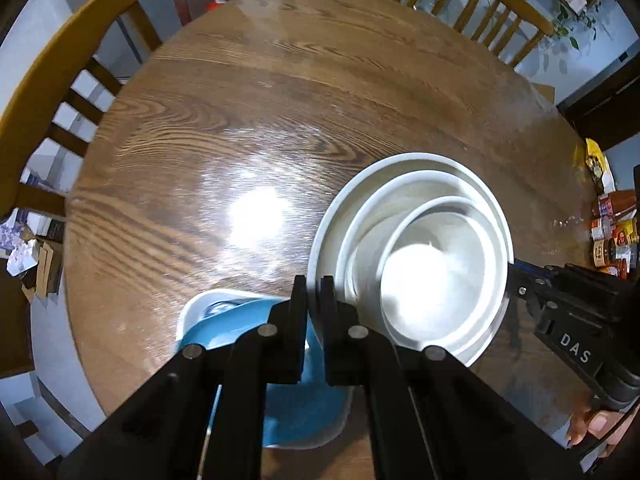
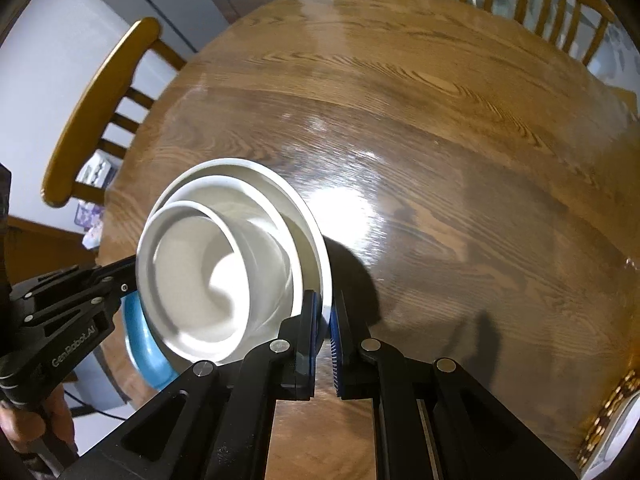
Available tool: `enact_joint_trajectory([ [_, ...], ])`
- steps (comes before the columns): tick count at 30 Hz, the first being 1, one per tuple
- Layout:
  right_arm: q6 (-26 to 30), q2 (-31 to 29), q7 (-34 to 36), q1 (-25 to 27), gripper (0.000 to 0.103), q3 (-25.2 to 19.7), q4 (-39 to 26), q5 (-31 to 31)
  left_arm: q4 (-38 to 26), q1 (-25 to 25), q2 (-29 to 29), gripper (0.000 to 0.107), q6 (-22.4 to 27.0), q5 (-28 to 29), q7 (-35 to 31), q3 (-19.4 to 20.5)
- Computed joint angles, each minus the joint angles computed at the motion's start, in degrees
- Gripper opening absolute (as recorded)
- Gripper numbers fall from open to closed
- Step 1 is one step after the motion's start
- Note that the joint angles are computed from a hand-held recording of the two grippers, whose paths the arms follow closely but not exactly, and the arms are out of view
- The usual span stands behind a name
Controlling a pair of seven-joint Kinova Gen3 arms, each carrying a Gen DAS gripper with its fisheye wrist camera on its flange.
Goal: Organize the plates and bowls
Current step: 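Lift the white bowl stack with both grippers and carry it over the teal bowl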
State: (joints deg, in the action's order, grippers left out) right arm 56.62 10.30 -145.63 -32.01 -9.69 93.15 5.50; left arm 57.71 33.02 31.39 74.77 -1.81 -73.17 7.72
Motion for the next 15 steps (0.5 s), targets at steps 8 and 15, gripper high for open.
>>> enact_joint_trajectory([
  [8, 2.1, 3.3, 0.0, -4.6, 0.011, -1.3, -7.5, 2.3, 10.2, -3.2, -8.4, 0.001, -4.2, -1.2, 1.7, -0.7],
  [15, 4.1, 7.2, 2.2, -7.8, 0.011, -1.4, -12.6, 1.0, 18.2, -6.9, -13.5, 0.001, -5.9, -1.0, 2.0, -0.1],
])
